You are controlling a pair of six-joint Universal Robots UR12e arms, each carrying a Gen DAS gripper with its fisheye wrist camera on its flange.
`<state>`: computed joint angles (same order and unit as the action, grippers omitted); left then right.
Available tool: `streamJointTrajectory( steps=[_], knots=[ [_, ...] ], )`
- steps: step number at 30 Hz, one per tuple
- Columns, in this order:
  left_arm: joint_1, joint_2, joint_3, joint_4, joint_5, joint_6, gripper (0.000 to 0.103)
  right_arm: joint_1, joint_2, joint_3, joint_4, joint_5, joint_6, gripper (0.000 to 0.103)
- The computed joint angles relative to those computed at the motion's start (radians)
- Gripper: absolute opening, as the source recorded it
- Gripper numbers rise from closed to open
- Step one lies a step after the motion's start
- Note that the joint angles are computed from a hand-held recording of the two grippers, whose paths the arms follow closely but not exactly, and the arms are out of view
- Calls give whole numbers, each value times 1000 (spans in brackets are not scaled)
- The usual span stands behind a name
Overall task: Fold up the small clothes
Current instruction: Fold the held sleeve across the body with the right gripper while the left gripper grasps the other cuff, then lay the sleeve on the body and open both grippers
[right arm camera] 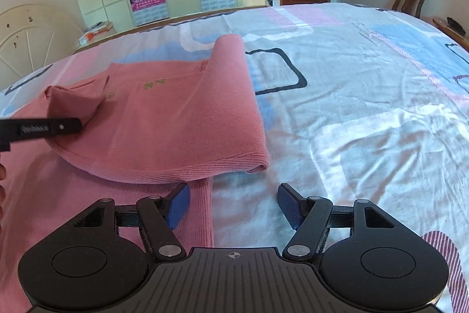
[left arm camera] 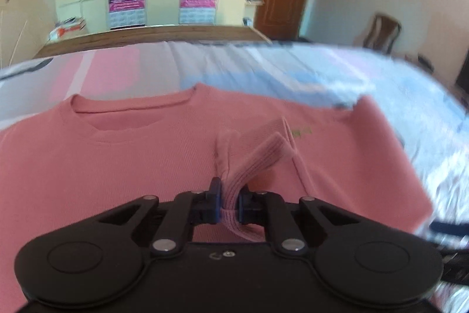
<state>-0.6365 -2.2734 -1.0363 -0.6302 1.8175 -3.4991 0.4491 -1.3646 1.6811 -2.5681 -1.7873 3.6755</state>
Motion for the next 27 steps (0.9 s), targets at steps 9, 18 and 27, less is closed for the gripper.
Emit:
streamJointTrajectory(
  steps=[9,18,27],
  knots=[
    [32,85,-101,171,71,-126,9,7,25,-26,-18,14,-52,66],
    [57,138,-204,71,114,-240,9,9,70,-67,-30,-15,-56,10],
    [60,158,-221,-37,177,-289,45,-13,23,-28,-4,61,-31,11]
  ],
)
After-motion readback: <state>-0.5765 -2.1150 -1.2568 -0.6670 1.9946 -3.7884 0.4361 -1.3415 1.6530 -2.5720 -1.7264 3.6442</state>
